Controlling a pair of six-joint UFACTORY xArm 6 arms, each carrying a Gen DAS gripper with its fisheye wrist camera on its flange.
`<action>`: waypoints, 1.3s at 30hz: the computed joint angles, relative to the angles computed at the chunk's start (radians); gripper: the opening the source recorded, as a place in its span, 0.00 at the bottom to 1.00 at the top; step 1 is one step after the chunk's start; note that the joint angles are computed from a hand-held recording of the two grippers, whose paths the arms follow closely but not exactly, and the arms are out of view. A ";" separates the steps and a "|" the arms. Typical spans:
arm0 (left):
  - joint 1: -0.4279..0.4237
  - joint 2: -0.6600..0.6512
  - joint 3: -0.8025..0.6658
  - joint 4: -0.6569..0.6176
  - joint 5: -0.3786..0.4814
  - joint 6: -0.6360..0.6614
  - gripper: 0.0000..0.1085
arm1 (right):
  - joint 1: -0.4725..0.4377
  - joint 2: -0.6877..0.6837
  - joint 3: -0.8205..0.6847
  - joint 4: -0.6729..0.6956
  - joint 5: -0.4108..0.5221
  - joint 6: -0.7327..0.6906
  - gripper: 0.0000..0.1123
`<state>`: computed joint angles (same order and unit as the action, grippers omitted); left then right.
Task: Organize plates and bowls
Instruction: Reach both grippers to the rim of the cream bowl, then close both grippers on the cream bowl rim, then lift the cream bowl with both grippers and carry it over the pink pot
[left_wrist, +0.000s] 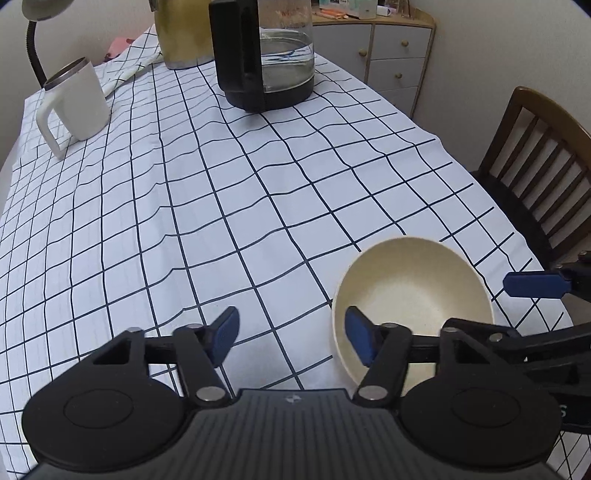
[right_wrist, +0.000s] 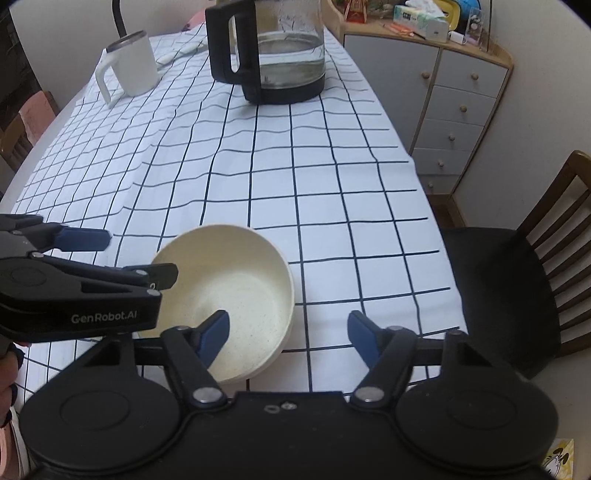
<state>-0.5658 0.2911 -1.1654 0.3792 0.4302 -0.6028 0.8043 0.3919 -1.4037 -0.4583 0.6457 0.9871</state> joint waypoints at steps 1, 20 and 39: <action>-0.001 0.000 0.000 -0.005 0.001 0.006 0.45 | -0.001 0.003 -0.002 0.008 -0.002 -0.004 0.57; -0.036 -0.031 0.020 -0.097 0.019 0.060 0.03 | 0.007 -0.006 0.014 0.021 -0.015 0.038 0.07; -0.068 -0.215 0.137 -0.041 0.047 0.036 0.03 | 0.064 -0.114 0.062 -0.072 0.031 0.173 0.04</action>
